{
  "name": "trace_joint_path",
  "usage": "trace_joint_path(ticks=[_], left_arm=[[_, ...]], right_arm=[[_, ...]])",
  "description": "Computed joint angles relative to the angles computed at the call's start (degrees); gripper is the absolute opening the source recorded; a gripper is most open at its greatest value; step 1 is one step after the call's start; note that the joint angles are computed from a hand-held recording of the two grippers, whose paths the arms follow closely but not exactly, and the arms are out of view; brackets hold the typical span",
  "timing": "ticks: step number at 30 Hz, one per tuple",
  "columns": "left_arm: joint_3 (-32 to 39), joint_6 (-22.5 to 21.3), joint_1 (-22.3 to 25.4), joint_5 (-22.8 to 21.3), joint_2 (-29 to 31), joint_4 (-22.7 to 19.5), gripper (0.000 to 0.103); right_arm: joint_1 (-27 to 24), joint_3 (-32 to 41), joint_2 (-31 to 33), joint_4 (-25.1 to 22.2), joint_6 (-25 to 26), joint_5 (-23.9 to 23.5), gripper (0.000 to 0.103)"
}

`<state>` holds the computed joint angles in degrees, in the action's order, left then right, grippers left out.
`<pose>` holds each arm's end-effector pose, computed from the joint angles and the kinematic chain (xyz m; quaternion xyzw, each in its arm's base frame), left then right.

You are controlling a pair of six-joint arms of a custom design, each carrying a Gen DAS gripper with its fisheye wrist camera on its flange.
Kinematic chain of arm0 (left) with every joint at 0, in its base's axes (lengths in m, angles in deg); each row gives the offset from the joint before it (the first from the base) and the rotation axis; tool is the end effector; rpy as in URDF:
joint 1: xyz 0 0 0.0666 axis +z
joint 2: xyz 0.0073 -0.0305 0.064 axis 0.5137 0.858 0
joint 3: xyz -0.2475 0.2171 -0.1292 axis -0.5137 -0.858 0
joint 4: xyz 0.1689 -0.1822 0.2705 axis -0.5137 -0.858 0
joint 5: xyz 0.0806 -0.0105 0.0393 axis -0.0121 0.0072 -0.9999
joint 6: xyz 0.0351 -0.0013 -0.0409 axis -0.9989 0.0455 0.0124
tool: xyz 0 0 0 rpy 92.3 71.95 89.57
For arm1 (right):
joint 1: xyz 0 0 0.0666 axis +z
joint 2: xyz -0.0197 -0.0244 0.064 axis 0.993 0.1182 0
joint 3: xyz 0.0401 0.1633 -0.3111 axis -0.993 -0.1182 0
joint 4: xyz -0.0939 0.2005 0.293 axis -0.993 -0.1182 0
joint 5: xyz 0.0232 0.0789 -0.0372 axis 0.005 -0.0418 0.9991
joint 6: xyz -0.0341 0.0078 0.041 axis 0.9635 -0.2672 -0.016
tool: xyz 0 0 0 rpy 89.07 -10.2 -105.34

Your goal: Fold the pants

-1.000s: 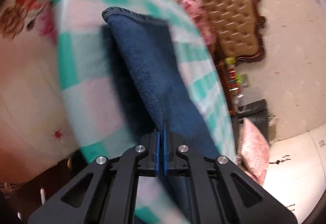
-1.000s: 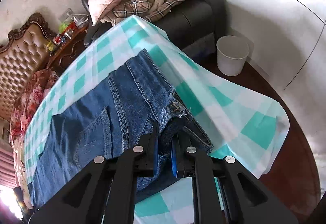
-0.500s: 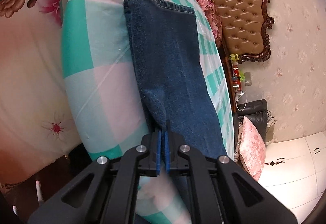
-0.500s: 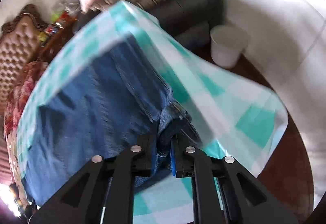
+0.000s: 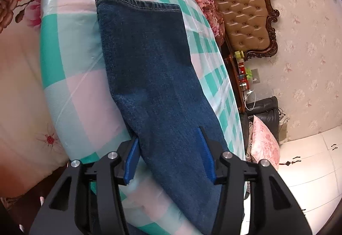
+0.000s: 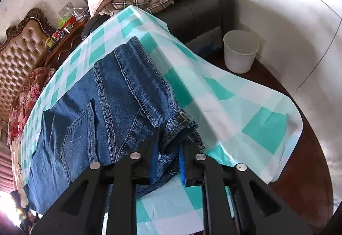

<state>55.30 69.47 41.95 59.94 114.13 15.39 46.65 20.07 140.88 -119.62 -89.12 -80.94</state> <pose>0.4610 0.0705 0.3420 -0.3718 0.8116 -0.3658 0.2631 0.2909 -0.2062 0.4050 0.3689 0.8927 0.0589 0.2520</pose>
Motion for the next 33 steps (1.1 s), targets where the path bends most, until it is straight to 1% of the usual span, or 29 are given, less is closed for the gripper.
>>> trace_joint_path(ticks=[1, 3, 4, 5, 6, 7, 8, 9, 11, 12, 14, 15, 16, 17, 18, 20, 21, 22, 23, 24, 25, 26, 27, 28, 29, 30, 31, 32, 33], left_arm=[[0.22, 0.06, 0.09, -0.06, -0.19, -1.12, 0.055], [-0.02, -0.71, -0.09, -1.91, -1.71, -3.24, 0.055], [0.02, -1.9, -0.37, -3.28, -2.56, -4.3, 0.055], [-0.06, -3.77, -1.3, -6.62, -4.14, -6.12, 0.055], [-0.18, -4.97, -2.29, -9.05, -5.36, -7.11, 0.054], [-0.34, -7.07, -4.14, -12.0, -6.97, -8.15, 0.053], [-0.29, -9.07, -5.74, -13.51, -7.98, -8.75, 0.053], [-0.43, -12.71, -8.88, -15.73, -9.48, -9.09, 0.053], [-0.06, -20.02, -15.84, -19.46, -10.92, -9.24, 0.053], [0.81, -23.99, -20.28, -21.21, -10.71, -9.62, 0.054], [2.76, -28.65, -27.02, -22.45, -9.03, -9.63, 0.056], [4.39, -30.92, -31.34, -23.97, -7.37, -9.3, 0.057], [6.09, -32.64, -34.02, -24.98, -5.67, -9.74, 0.057], [8.83, -33.52, -37.46, -26.31, -3.0, -10.86, 0.057], [10.3, -33.47, -39.2, -26.45, -1.45, -11.18, 0.057], [13.39, -35.16, -43.09, -27.01, 2.07, -12.32, 0.058], [14.79, -36.49, -45.22, -29.11, 3.7, -12.61, 0.058], [15.68, -37.58, -46.83, -30.89, 5.03, -12.86, 0.059], [16.21, -38.16, -47.6, -31.59, 5.94, -13.17, 0.06], [16.43, -38.16, -48.48, -32.55, 6.87, -14.38, 0.061], [16.72, -37.27, -49.12, -33.45, 7.62, -15.85, 0.061], [15.87, -36.26, -48.51, -33.08, 7.58, -16.29, 0.06], [15.43, -36.26, -47.88, -32.74, 7.05, -15.67, 0.057], [15.58, -35.94, -47.24, -33.19, 6.84, -16.06, 0.056], [16.12, -35.41, -46.16, -33.05, 6.78, -16.2, 0.055], [17.47, -34.49, -44.11, -31.39, 7.22, -15.97, 0.049], [19.77, -34.15, -42.46, -29.72, 8.51, -16.66, 0.039], [23.38, -34.41, -41.18, -29.05, 10.6, -18.23, 0.034], [28.09, -36.33, -39.64, -29.15, 13.4, -19.32, 0.032]], right_arm=[[0.27, -0.32, -0.4, 0.1, -0.1, 0.58, 0.01], [1.0, -0.83, -1.18, 0.31, -0.11, 2.2, 0.01], [1.45, -0.84, -1.52, 0.16, -0.18, 3.09, 0.01], [1.71, -0.78, -1.65, 0.0, -0.01, 3.73, 0.01], [2.2, -0.2, -1.67, -1.03, 0.06, 5.34, 0.015], [2.29, 0.13, -2.02, -1.78, -0.23, 6.83, 0.032], [2.28, 0.2, -2.92, -2.17, -0.74, 8.78, 0.04], [2.74, -0.09, -4.7, -1.93, -1.7, 13.07, 0.047], [4.33, -1.19, -8.13, -0.85, -2.52, 19.72, 0.048], [6.4, -1.85, -9.76, -0.27, -2.37, 22.28, 0.048], [11.92, -3.33, -11.84, 1.26, -1.53, 24.53, 0.048], [16.79, -4.54, -12.64, 2.88, -0.77, 25.22, 0.052], [21.13, -5.3, -12.71, 3.83, -0.33, 25.81, 0.059], [24.18, -5.74, -12.6, 4.4, -0.36, 26.39, 0.061], [28.94, -6.62, -12.42, 6.01, -1.46, 27.67, 0.062], [33.91, -7.89, -11.69, 8.86, -2.31, 27.93, 0.063], [36.63, -8.11, -10.4, 9.23, -3.34, 29.3, 0.063], [38.19, -8.65, -9.79, 9.59, -4.26, 30.28, 0.063], [39.39, -9.26, -8.86, 9.5, -4.74, 30.5, 0.063], [39.78, -9.47, -7.96, 8.9, -4.86, 30.54, 0.063], [40.18, -9.67, -6.96, 7.68, -5.36, 30.83, 0.065], [40.76, -10.33, -6.77, 7.42, -5.57, 31.61, 0.066], [41.39, -11.28, -7.6, 8.25, -4.92, 32.87, 0.07], [42.29, -11.39, -7.48, 8.31, -4.18, 34.98, 0.075], [42.93, -11.57, -7.42, 8.47, -3.76, 36.55, 0.077], [42.96, -11.8, -7.46, 8.8, -3.28, 37.06, 0.079], [42.54, -11.84, -7.2, 9.07, -3.15, 36.76, 0.082], [42.11, -11.57, -6.93, 8.81, -3.38, 36.28, 0.084], [41.37, -11.17, -6.43, 8.58, -3.71, 35.25, 0.085]])
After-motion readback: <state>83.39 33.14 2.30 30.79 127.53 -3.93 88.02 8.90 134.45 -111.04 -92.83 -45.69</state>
